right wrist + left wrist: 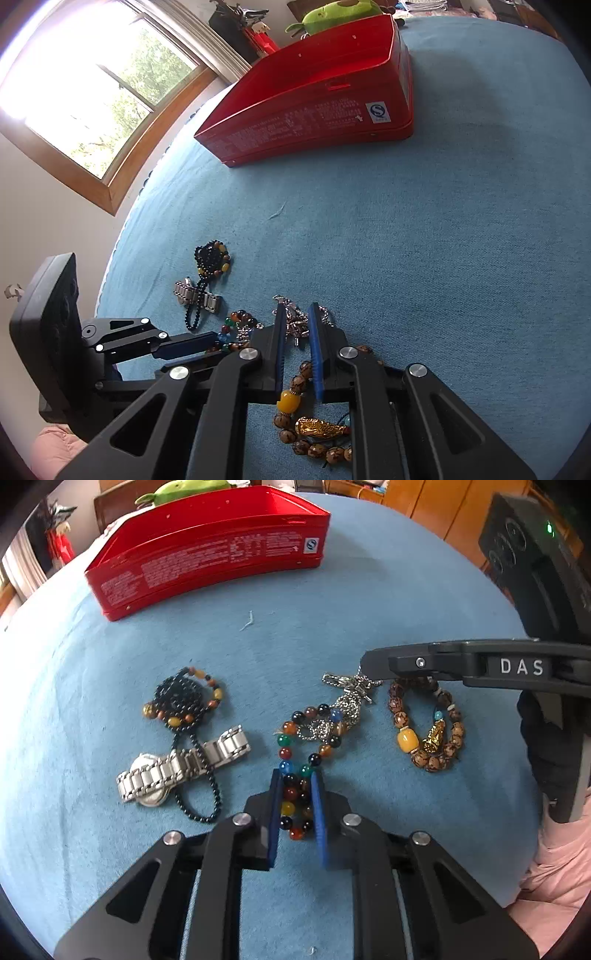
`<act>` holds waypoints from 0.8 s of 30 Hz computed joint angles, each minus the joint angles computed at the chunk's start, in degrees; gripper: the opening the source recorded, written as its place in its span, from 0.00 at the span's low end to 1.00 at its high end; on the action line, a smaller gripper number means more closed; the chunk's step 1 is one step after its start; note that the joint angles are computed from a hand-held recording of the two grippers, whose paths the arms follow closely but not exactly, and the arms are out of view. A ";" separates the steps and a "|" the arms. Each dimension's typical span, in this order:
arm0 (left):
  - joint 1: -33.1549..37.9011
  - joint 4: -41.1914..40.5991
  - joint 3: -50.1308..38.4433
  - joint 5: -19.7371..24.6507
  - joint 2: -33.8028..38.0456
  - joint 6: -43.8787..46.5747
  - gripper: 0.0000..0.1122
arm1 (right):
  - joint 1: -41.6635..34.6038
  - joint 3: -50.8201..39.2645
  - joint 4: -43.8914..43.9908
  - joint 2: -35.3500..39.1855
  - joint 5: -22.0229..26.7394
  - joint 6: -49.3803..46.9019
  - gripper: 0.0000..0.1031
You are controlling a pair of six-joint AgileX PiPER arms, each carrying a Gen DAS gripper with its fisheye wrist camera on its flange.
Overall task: Organize jewelry
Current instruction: 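Grasp the multicolor bead bracelet with the left tool while the right tool holds the silver chain, then carry the multicolor bracelet and silver chain into the red tin and open both tools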
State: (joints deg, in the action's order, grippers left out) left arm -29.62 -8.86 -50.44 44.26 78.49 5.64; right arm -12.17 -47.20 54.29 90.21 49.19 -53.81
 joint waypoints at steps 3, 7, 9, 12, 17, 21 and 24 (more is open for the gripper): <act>3.29 -3.68 1.72 0.88 -3.15 4.11 0.06 | 0.39 -0.07 -0.09 0.07 0.20 0.08 0.13; 7.98 -6.84 3.44 2.55 -6.77 8.02 0.06 | 1.99 0.03 -0.65 -0.13 -0.49 1.11 0.19; 10.72 -8.78 4.30 3.57 -8.99 10.23 0.06 | 2.88 0.29 -1.39 -0.74 -1.19 2.04 0.34; 12.61 -11.18 3.66 3.63 -9.50 12.51 0.06 | 5.22 0.81 -4.23 -2.63 -3.90 4.99 0.52; 17.18 -14.32 4.84 5.41 -11.78 17.41 0.06 | 9.22 0.92 -10.07 -3.63 -9.29 10.93 0.67; 18.62 -15.51 5.59 5.27 -10.69 18.76 0.06 | 14.16 0.52 -12.78 -3.38 -10.86 12.85 0.68; 18.88 -16.83 5.61 3.79 -8.38 19.46 0.06 | 18.37 -0.09 -17.57 -3.22 -12.27 16.98 0.68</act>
